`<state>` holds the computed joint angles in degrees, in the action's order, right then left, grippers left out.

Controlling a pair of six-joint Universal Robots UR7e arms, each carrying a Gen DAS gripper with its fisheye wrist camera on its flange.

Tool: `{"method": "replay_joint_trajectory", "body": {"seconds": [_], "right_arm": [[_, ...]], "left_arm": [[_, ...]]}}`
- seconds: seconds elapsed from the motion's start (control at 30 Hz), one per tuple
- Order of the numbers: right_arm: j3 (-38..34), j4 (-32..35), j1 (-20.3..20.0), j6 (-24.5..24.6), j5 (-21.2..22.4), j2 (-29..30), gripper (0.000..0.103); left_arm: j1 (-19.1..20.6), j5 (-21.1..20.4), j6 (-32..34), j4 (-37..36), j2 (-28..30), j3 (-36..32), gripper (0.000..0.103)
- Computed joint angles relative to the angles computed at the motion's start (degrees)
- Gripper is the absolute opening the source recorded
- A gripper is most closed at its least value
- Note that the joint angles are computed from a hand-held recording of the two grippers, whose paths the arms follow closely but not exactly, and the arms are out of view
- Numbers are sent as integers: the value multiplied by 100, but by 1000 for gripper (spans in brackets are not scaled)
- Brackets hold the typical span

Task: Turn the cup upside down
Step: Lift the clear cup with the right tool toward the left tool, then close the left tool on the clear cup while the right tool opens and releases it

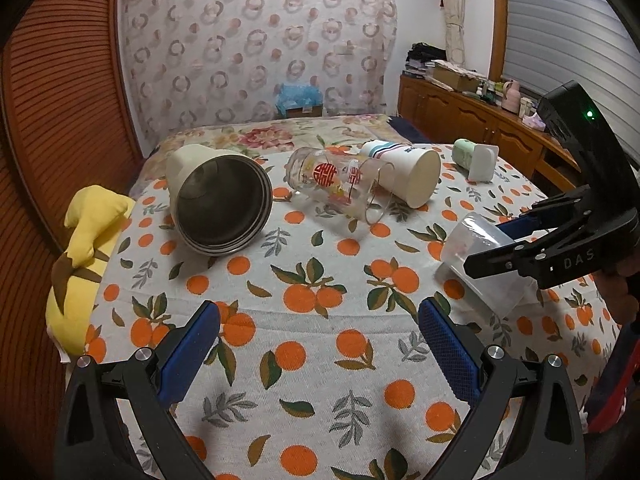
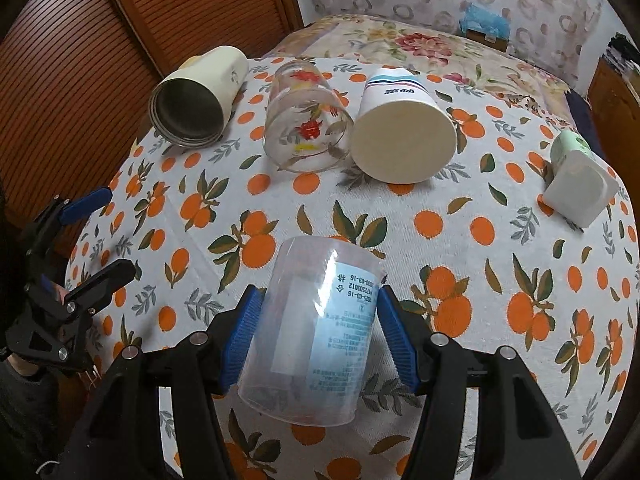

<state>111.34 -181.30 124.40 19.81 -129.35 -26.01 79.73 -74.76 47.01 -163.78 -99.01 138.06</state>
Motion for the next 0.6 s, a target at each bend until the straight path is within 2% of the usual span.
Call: {"method": "replay_joint_trajectory", "body": {"seconds": [0.17, 0.23, 0.4, 0.6], "right_arm": [[-24, -45, -101, 33, 108, 19, 64], [-26, -33, -113, 53, 92, 27, 69], [120, -309, -45, -70, 132, -34, 74], [570, -886, 131, -135, 97, -292, 75]], "left_arm": [[-35, 1, -120, 76, 35, -55, 95], [-59, 18, -115, 41, 44, -36, 95], [-78, 30, -102, -1, 48, -16, 95], [-317, 185, -221, -63, 5, 91, 95]]}}
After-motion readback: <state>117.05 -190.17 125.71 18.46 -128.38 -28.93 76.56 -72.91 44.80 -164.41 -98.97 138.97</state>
